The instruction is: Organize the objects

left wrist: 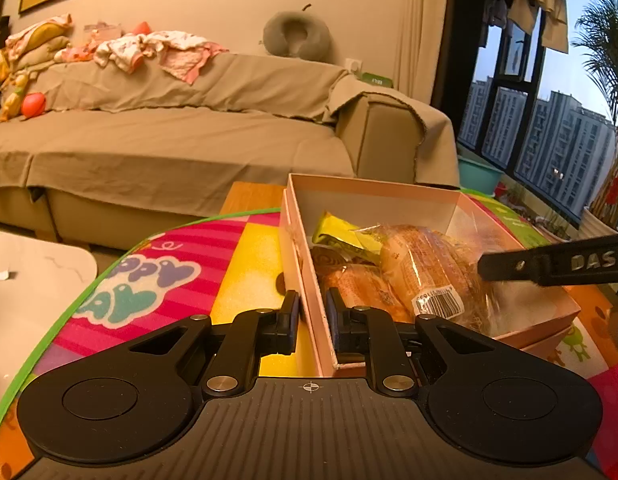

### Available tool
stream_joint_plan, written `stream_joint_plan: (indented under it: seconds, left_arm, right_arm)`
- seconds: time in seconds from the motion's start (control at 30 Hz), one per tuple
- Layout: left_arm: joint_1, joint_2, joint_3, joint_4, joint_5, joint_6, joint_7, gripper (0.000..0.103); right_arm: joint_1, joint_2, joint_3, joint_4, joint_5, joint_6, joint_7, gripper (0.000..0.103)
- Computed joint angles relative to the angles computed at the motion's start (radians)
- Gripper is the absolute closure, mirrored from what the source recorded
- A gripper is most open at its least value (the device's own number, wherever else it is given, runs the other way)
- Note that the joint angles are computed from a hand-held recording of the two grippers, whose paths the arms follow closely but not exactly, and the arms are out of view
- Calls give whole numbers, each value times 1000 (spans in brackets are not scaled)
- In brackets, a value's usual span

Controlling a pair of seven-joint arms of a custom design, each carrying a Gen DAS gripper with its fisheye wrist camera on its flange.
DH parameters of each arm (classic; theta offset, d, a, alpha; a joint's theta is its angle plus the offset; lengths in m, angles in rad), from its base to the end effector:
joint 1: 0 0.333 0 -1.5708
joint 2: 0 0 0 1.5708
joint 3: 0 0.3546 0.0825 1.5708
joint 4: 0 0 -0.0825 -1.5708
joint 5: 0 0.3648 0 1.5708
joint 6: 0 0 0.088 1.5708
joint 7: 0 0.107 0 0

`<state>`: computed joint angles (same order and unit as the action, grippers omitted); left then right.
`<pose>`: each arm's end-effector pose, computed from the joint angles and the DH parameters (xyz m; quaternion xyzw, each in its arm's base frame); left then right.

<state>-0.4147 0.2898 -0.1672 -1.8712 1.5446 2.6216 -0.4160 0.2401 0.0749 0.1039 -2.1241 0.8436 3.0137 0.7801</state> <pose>0.5296 -0.3647 0.4427 -0.6658 0.5601 -0.3744 0.3206 0.5614 0.1411 0.5032 -0.7404 0.5263 -0.1918 0.3715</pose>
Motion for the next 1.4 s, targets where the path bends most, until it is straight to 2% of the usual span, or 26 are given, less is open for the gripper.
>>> stream_joint_plan:
  seconds: [0.07, 0.17, 0.27, 0.33, 0.43, 0.5, 0.53, 0.57, 0.63, 0.67, 0.7, 0.73, 0.77, 0.87, 0.93, 1.03, 1.07, 1.17, 1.3, 1.33, 1.37, 1.4]
  left_arm:
    - [0, -1, 0, -1, 2, -1, -3, 86]
    - [0, -3, 0, -4, 7, 1, -8, 85]
    - [3, -6, 0, -8, 15, 6, -15, 85]
    - [4, -5, -1, -8, 17, 7, -18, 85]
    - [5, -4, -3, -7, 10, 5, -8, 85]
    - [5, -4, -3, -6, 4, 6, 1, 85]
    - [6, -4, -2, -5, 2, 8, 4, 85]
    - [6, -4, -3, -5, -1, 9, 9, 85]
    - [5, -3, -2, -5, -6, 11, 21, 85]
    - [6, -2, -2, -3, -7, 12, 28, 85]
    - [6, -3, -1, -3, -11, 13, 33, 85]
    - [6, -1, -1, -1, -18, 15, 42, 85]
    - [6, 0, -1, 2, -27, 13, 50, 85]
    - [0, 2, 0, 4, -36, 2, 58, 86]
    - [-2, 5, 0, 11, -53, -4, 94, 86]
    - [2, 28, -1, 48, -126, 3, 206, 86]
    - [-1, 44, 0, 72, -150, 2, 244, 86]
    - [-18, 132, 14, 196, -220, 11, 367, 86]
    - [-54, 298, 67, 423, -248, 46, 413, 85]
    - [-68, 326, 79, 469, -269, 16, 448, 79]
    - [-81, 346, 86, 506, -295, -22, 498, 66]
    - [-95, 352, 98, 522, -316, -61, 533, 57]
  right_arm:
    - [-5, -18, 25, -3, 117, 16, -129, 62]
    - [8, -34, 19, 4, 185, -37, -230, 62]
    - [21, -18, -1, 19, 115, -114, -170, 62]
    - [40, 7, 0, 15, 45, -76, -110, 62]
    - [47, 27, 27, 12, 62, 13, -144, 62]
    - [46, 18, 26, 7, 37, 13, -115, 62]
    - [37, 5, 33, 0, 67, 10, -142, 62]
    - [24, -15, 46, -7, 157, 12, -233, 62]
    - [22, -66, 47, -26, 412, 28, -515, 58]
    - [31, -94, 33, -39, 548, 37, -675, 47]
    - [41, -120, 14, -53, 677, 49, -835, 40]
    - [46, -133, -2, -65, 744, 59, -936, 33]
    - [46, -144, -12, -85, 752, 68, -978, 33]
    - [43, -143, -32, -145, 587, 78, -871, 33]
    - [42, -126, -48, -150, 542, 50, -829, 34]
    - [29, -99, -64, -128, 534, -21, -827, 39]
    - [25, -98, -66, -124, 561, -45, -865, 39]
    - [16, -68, -61, -88, 663, -13, -1004, 39]
    - [-20, 9, -69, 1, 652, 20, -947, 39]
    - [-32, 31, -67, 30, 674, 25, -953, 39]
    - [-43, 52, -64, 61, 724, 31, -993, 36]
    - [-51, 71, -62, 89, 779, 40, -1045, 34]
